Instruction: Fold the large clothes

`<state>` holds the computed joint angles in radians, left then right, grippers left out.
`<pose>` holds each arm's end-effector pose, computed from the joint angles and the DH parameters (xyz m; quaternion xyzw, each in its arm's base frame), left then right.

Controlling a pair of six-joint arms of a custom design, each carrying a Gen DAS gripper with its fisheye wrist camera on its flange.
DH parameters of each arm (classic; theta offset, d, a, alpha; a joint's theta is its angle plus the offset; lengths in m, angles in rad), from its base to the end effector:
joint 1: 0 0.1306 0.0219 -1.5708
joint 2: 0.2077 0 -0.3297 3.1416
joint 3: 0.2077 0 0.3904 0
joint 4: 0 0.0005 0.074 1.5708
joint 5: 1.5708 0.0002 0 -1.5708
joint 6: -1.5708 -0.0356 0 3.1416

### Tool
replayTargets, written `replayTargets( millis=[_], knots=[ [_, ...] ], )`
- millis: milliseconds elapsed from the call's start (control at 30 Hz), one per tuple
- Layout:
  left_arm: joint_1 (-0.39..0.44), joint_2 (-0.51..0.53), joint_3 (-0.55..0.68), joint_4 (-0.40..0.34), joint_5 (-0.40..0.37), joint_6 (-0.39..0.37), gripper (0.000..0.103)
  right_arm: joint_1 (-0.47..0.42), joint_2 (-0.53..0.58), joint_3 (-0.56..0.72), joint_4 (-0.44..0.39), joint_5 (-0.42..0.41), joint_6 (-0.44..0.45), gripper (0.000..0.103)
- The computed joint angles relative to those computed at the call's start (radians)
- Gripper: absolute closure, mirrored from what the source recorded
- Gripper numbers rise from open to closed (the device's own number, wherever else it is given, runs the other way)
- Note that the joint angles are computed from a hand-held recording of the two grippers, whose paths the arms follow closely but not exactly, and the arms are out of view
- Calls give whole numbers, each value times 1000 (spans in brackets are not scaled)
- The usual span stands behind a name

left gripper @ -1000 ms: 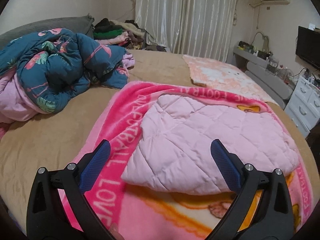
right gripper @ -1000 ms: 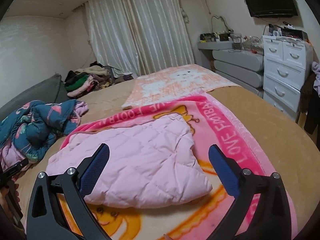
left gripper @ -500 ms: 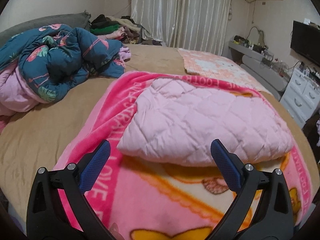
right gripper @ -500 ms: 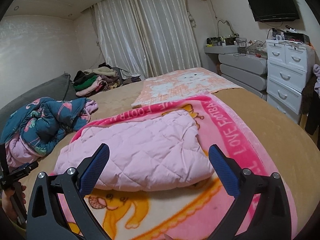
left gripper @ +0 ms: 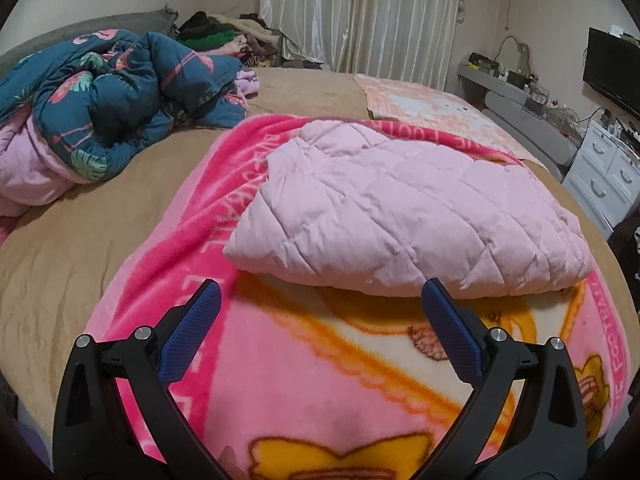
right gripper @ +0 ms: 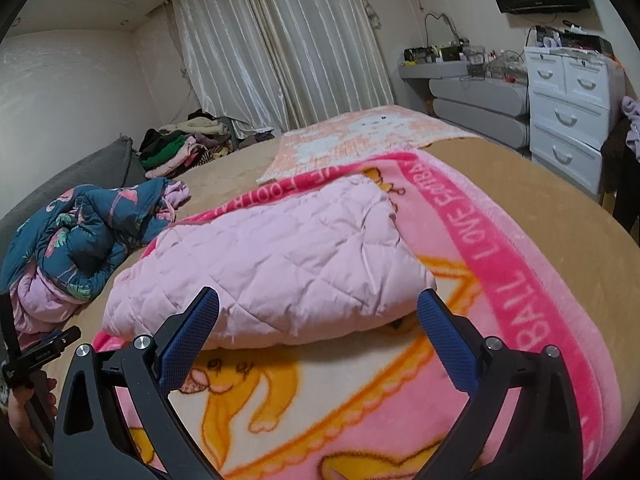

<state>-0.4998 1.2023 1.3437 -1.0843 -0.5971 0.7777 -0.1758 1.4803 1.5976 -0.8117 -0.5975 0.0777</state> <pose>0.3747 -0.1823 0.4272 -0.2159 0.8877 0.0486 0.4038 0.5228 -0.0730 0.4374 -0.0823 0.8705 0.2131 0.4360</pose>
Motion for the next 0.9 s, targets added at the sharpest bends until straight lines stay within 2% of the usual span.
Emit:
replayTargets(
  millis=[233, 400, 733, 900],
  knots=[
    [21, 20, -19, 15, 54, 36, 9, 13, 35, -3, -20, 97, -61, 4],
    [47, 43, -31, 34, 113, 67, 9, 13, 90, 25, -55, 135, -103, 4],
    [112, 83, -42, 98, 243, 115, 9, 38, 200, 108, -108, 137, -146, 4],
    [148, 87, -55, 158, 301, 155, 9, 59, 246, 154, -118, 139, -166, 4]
  ],
)
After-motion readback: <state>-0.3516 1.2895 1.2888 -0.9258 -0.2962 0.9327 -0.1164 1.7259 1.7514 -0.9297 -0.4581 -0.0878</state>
